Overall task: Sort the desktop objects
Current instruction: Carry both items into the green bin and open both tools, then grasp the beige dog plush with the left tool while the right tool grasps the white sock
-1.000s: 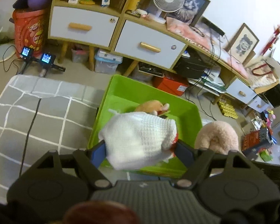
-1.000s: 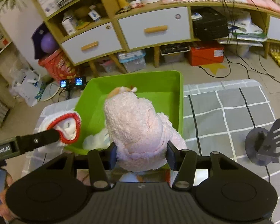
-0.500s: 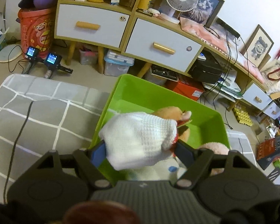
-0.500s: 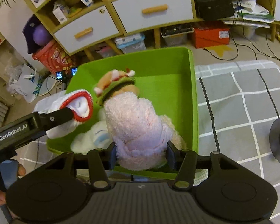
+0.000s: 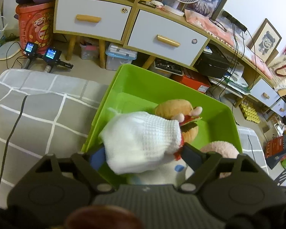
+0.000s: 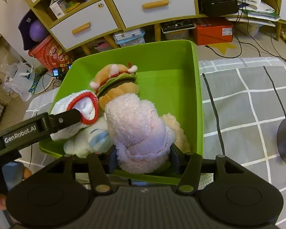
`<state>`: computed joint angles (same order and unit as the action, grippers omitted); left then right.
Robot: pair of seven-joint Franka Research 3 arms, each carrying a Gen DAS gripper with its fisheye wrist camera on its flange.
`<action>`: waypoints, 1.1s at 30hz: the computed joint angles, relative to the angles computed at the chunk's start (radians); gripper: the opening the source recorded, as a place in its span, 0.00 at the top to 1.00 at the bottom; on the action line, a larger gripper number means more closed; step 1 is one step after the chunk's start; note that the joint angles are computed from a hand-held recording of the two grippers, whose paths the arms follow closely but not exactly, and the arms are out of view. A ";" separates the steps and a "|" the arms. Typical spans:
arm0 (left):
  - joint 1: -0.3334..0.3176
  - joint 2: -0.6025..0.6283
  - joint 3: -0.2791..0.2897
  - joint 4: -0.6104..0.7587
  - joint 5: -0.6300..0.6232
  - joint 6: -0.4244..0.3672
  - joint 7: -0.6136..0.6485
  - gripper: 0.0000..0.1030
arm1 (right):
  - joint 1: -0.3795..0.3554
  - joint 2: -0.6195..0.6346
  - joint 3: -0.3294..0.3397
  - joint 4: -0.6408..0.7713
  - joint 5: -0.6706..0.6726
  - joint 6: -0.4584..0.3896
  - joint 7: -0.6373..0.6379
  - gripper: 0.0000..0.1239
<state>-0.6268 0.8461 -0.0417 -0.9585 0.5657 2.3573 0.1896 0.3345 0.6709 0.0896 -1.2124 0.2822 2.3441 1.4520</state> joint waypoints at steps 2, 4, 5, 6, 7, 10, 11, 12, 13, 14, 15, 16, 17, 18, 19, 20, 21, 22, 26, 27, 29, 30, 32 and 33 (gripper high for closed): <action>0.002 -0.003 -0.003 -0.004 -0.003 0.001 0.001 0.16 | 0.003 0.002 -0.004 0.007 -0.006 -0.007 0.004 0.53; 0.004 -0.012 -0.005 -0.019 -0.006 0.013 -0.006 0.14 | 0.004 0.000 -0.005 0.009 -0.009 -0.011 0.008 0.50; 0.006 -0.017 -0.007 -0.028 -0.008 0.022 -0.010 0.11 | 0.000 -0.002 -0.002 0.008 -0.004 -0.012 0.006 0.48; 0.008 -0.021 -0.008 -0.034 -0.009 0.030 -0.011 0.08 | -0.005 -0.004 0.003 0.007 0.004 -0.016 0.002 0.46; 0.010 -0.026 -0.009 -0.041 -0.009 0.036 -0.013 0.07 | -0.010 -0.008 0.007 0.004 0.012 -0.019 -0.002 0.45; 0.010 -0.039 -0.011 -0.054 -0.009 0.040 -0.012 0.04 | 0.002 -0.031 -0.007 -0.020 -0.005 -0.003 0.003 0.36; 0.008 -0.044 -0.011 -0.057 -0.007 0.036 -0.013 0.03 | 0.005 -0.041 -0.011 -0.031 -0.013 0.007 0.003 0.36; 0.007 -0.048 -0.011 -0.059 -0.005 0.035 -0.014 0.01 | 0.005 -0.046 -0.011 -0.036 -0.017 0.008 0.000 0.35; 0.006 -0.058 -0.009 -0.071 0.000 0.042 -0.018 0.01 | 0.002 -0.053 -0.009 -0.042 -0.016 0.006 -0.002 0.35; 0.004 -0.067 -0.009 -0.080 0.005 0.049 -0.022 0.01 | 0.000 -0.060 -0.008 -0.048 -0.015 0.004 -0.002 0.35; 0.004 -0.075 -0.012 -0.086 0.007 0.052 -0.023 0.01 | -0.001 -0.068 -0.007 -0.055 -0.013 0.004 -0.005 0.35; 0.004 -0.084 -0.014 -0.095 0.010 0.058 -0.023 0.01 | -0.002 -0.078 -0.007 -0.065 -0.013 0.005 -0.007 0.35; 0.004 -0.092 -0.016 -0.103 0.013 0.062 -0.023 0.01 | -0.002 -0.087 -0.007 -0.075 -0.014 0.008 -0.010 0.35; 0.003 -0.099 -0.018 -0.109 0.016 0.063 -0.019 0.01 | -0.002 -0.099 -0.008 -0.088 -0.016 0.010 -0.011 0.35; 0.003 -0.106 -0.021 -0.114 0.017 0.061 -0.016 0.01 | 0.000 -0.111 -0.011 -0.101 -0.020 0.012 -0.011 0.35; 0.003 -0.114 -0.024 -0.121 0.019 0.061 -0.013 0.01 | 0.000 -0.123 -0.011 -0.115 -0.022 0.017 -0.012 0.35; 0.002 -0.123 -0.026 -0.132 0.020 0.062 -0.012 0.01 | -0.001 -0.134 -0.012 -0.128 -0.023 0.020 -0.014 0.35; 0.002 -0.131 -0.029 -0.142 0.021 0.063 -0.014 0.01 | -0.003 -0.146 -0.011 -0.143 -0.023 0.022 -0.018 0.35; 0.004 -0.169 -0.042 -0.191 0.022 0.057 -0.015 0.01 | -0.007 -0.186 -0.012 -0.185 -0.027 0.018 -0.030 0.34; 0.005 -0.180 -0.046 -0.206 0.023 0.056 -0.015 0.01 | -0.007 -0.196 -0.013 -0.197 -0.031 0.018 -0.034 0.34; 0.007 -0.203 -0.054 -0.236 0.023 0.052 -0.016 0.01 | -0.007 -0.218 -0.016 -0.223 -0.040 0.020 -0.043 0.34; 0.009 -0.216 -0.058 -0.255 0.025 0.055 -0.021 0.01 | -0.007 -0.228 -0.018 -0.235 -0.044 0.021 -0.045 0.34; 0.015 -0.245 -0.068 -0.296 0.023 0.064 -0.027 0.01 | -0.010 -0.250 -0.020 -0.260 -0.048 0.017 -0.049 0.34; 0.017 -0.259 -0.072 -0.316 0.024 0.068 -0.031 0.01 | -0.013 -0.259 -0.020 -0.270 -0.047 0.013 -0.053 0.34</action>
<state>-0.6099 0.5873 -0.1139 -1.2749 0.5902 2.4250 0.1582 0.3214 0.4122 0.0697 -1.4827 0.2353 2.3569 1.3994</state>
